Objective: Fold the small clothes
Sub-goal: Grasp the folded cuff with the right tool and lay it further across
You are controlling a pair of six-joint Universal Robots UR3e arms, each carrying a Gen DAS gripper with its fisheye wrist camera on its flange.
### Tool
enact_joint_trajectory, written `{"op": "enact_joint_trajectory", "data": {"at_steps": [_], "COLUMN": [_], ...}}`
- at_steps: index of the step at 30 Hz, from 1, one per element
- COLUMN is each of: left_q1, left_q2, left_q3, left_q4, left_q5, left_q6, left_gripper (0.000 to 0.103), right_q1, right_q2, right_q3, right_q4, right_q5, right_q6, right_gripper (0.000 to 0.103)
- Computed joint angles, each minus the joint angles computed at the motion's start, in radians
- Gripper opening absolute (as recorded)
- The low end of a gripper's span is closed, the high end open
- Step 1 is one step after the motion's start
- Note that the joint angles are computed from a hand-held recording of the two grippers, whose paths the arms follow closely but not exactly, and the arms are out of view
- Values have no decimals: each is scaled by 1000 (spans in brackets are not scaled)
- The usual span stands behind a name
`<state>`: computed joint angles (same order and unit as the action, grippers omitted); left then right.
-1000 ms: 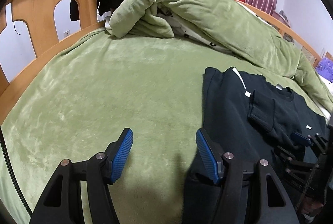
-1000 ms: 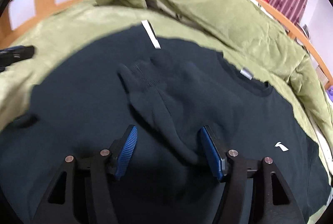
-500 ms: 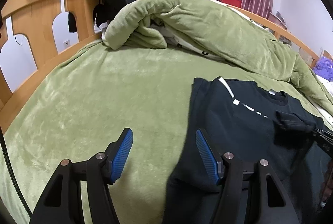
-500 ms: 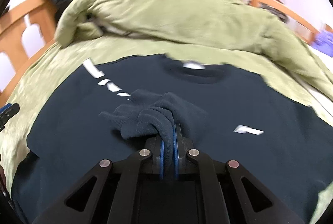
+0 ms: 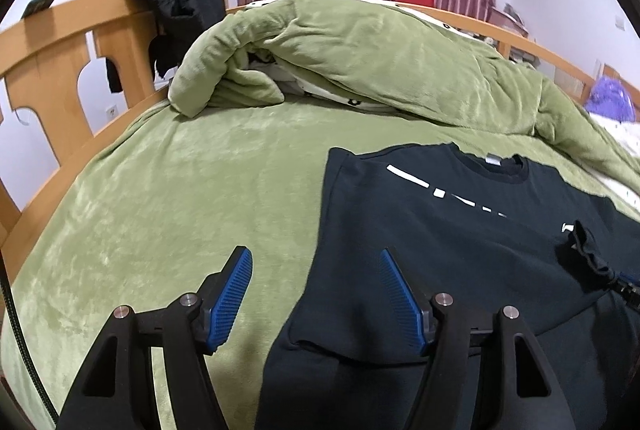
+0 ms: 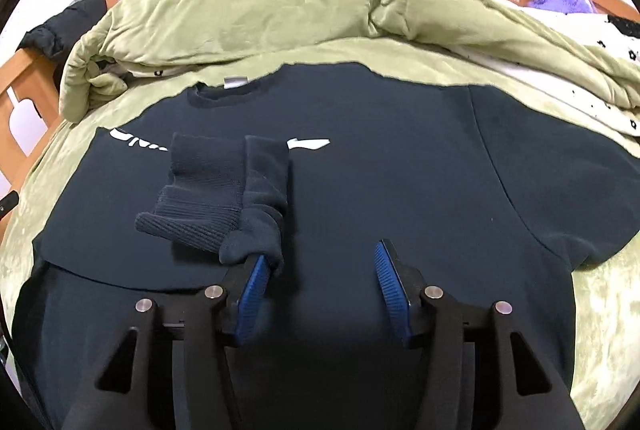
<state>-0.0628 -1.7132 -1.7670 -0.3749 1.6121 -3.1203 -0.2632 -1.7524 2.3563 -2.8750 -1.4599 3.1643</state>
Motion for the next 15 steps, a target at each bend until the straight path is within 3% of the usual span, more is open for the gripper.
{"op": "enact_joint_trajectory", "data": {"at_steps": [4,7,10,15], "left_q1": [-30,-38,-43,-53], "left_q2": [-29,-37,-42,-55], "left_q3": [18,15,12,16], "left_q4": [1,5,6,11], "left_q5": [37,44,50,71], "left_q6": [7,7,5,7], "left_gripper": [64,64,64,64], "right_q1": [-38,-30,-50,82], "right_q2": [-30,-19,-16,48], "right_q3": [29,35,44,4], "right_q4": [-19,-13,16,-67], "right_q5": [8,-45,-18,-182], "right_q6": [4,68,95,65], "right_gripper": [52,52,52,54]}}
